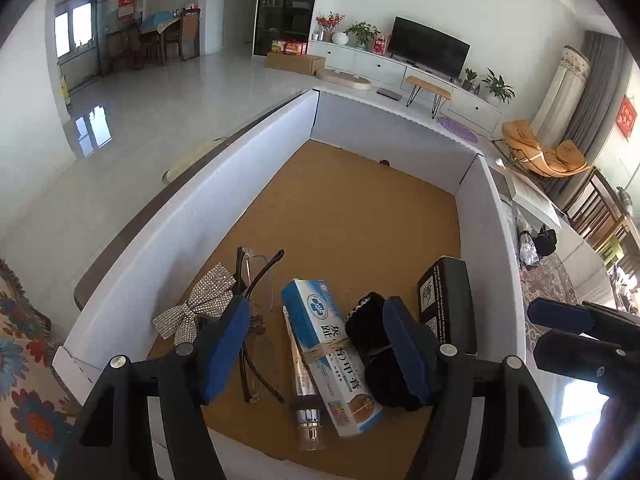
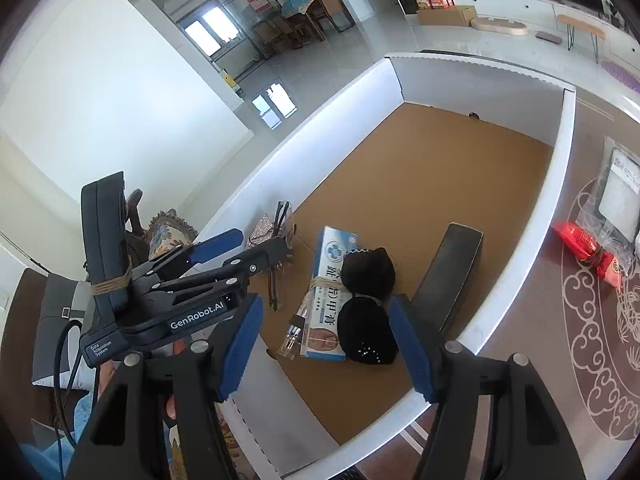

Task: Organize objects
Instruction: 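Bring both open tools back over the table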

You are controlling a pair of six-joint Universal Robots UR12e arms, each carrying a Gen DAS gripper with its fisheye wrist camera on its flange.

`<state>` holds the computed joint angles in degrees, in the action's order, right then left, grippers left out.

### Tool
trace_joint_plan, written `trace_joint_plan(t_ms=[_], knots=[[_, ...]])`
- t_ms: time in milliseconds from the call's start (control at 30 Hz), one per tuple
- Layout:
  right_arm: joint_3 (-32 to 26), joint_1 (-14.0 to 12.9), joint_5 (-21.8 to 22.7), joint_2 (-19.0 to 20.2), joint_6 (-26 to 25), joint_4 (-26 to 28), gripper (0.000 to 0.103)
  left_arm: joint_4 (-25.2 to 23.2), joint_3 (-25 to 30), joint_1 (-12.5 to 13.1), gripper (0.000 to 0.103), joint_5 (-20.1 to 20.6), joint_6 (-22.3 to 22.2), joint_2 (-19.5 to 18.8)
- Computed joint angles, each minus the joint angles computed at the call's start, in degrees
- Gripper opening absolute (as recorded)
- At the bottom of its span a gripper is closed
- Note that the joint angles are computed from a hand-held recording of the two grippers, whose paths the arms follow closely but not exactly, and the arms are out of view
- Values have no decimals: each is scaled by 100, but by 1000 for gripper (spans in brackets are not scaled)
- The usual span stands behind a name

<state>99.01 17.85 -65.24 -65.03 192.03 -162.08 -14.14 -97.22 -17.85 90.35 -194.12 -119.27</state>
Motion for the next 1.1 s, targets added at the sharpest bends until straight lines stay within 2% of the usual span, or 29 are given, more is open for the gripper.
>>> trace_joint_plan(t_ms=[33, 67, 100, 167, 233, 267, 300, 367, 400, 500, 633, 767, 833, 900, 967, 1033, 1100], knots=[[194, -28, -195, -113, -18, -260, 70, 117, -42, -57, 68, -50, 49, 35], [404, -60, -480, -235, -53, -525, 79, 228, -81, -121, 68, -144, 159, 72], [652, -89, -859, -372, -78, -809, 89, 294, -96, -193, 68, -264, 291, 103], [1143, -178, -1710, -626, -120, -1213, 99, 459, -172, -373, 68, -584, 539, 206], [1635, -293, -2634, -861, -93, -1303, 100, 651, -210, -568, 72, -1015, 762, 257], [1852, -384, -2994, -968, -27, -1199, 100, 714, -229, -687, 79, -1234, 874, 283], [2084, -513, -3270, -1084, 37, -1111, 100, 741, -212, -804, 87, -1414, 951, 276], [2535, -749, -3727, -1262, 164, -1124, 100, 690, -132, -1034, 94, -1713, 1038, 193], [2732, -877, -3910, -1359, 193, -1135, 100, 541, -42, -1142, 95, -1781, 1069, 115], [3106, -1204, -4111, -1580, 131, -1064, 100, -78, 268, -1437, 95, -1534, 1031, -130], [3181, -1384, -4003, -1658, 72, -901, 100, -161, 393, -1622, 95, -1057, 867, -312], [3115, -1300, -3904, -1622, -192, -933, 100, 42, 504, -1674, 95, -753, 645, -474], [3089, -1232, -3929, -1581, -243, -990, 100, 94, 626, -1659, 95, -803, 467, -612], [3046, -1179, -3962, -1499, -115, -1005, 100, 161, 705, -1642, 95, -867, 295, -729], [3026, -1156, -3960, -1476, 102, -942, 100, 109, 809, -1669, 95, -728, 257, -833], [3013, -1099, -4069, -1443, 371, -1002, 100, 99, 914, -1694, 95, -595, 366, -941], [2989, -1006, -4364, -1408, 663, -1035, 100, 47, 1035, -1725, 95, -438, 671, -1054]])
